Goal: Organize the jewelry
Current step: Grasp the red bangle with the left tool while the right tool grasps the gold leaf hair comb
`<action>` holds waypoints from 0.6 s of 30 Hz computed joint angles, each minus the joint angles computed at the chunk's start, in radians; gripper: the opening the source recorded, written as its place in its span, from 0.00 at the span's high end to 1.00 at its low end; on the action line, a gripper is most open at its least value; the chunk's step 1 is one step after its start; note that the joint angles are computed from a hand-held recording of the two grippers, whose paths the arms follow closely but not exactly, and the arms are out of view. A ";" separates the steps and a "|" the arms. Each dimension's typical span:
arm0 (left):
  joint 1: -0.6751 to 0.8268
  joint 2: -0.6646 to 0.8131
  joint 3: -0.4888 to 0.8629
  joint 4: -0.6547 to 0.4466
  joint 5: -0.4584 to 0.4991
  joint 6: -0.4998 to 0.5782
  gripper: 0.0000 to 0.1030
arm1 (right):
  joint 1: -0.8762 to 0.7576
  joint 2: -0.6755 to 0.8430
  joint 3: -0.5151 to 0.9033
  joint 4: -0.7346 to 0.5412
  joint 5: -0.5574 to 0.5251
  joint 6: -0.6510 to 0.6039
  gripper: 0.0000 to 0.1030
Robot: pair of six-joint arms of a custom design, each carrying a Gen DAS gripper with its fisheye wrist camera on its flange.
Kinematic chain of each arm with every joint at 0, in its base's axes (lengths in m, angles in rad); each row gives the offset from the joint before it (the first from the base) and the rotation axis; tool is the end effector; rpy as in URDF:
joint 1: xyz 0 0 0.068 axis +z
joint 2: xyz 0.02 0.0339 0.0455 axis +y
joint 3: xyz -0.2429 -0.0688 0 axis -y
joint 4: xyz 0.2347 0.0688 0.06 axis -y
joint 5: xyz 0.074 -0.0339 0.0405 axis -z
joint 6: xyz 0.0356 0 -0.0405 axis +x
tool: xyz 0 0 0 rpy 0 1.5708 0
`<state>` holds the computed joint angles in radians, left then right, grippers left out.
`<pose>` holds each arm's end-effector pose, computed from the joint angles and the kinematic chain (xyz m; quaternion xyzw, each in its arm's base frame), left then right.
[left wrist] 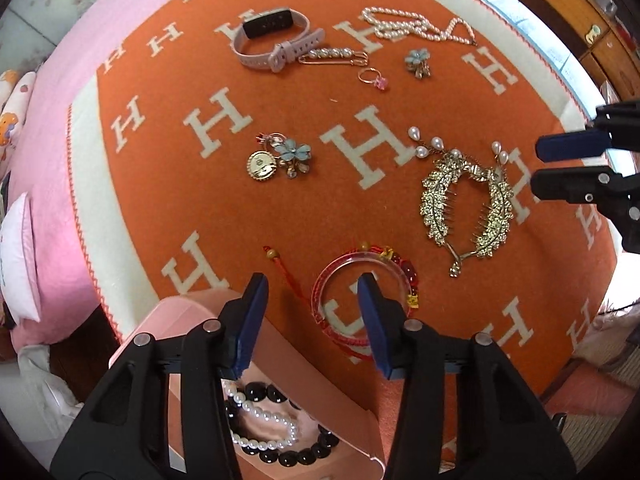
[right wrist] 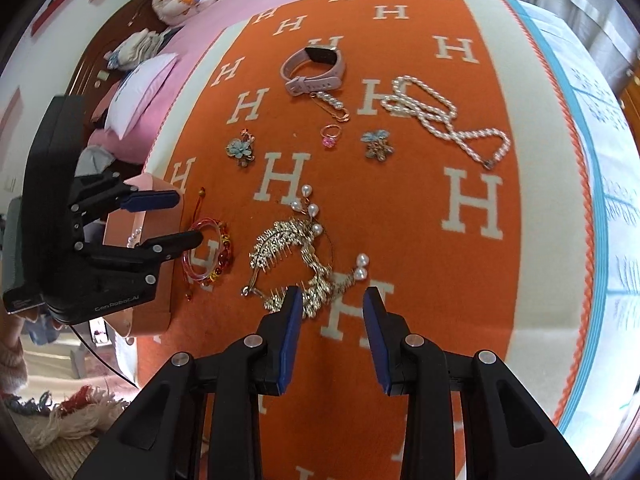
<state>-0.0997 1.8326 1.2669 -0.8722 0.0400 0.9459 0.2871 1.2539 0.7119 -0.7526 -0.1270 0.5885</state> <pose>0.3259 -0.0340 0.1644 0.4993 0.8637 0.0091 0.0687 0.1964 0.0627 0.1695 0.1398 0.9786 0.1152 0.0978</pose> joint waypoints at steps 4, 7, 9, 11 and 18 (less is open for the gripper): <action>-0.027 0.022 -0.012 0.025 -0.025 -0.005 0.60 | 0.003 0.076 0.026 0.046 -0.002 -0.053 0.69; -0.035 0.044 -0.001 0.024 -0.024 -0.017 0.60 | 0.024 0.134 0.055 0.071 0.014 -0.093 0.69; -0.033 0.068 0.023 0.006 -0.022 -0.024 0.60 | 0.037 0.175 0.074 0.086 0.019 -0.117 0.72; -0.032 0.089 0.047 -0.016 -0.015 -0.031 0.62 | 0.054 0.227 0.101 0.095 0.038 -0.144 0.74; -0.025 0.150 0.121 -0.084 0.010 -0.063 0.92 | 0.145 0.368 0.163 0.104 0.147 -0.197 0.88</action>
<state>-0.1244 1.9825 1.3884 -0.9562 0.0497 0.8829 0.4318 1.6220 0.8745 -0.6487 0.0197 0.3919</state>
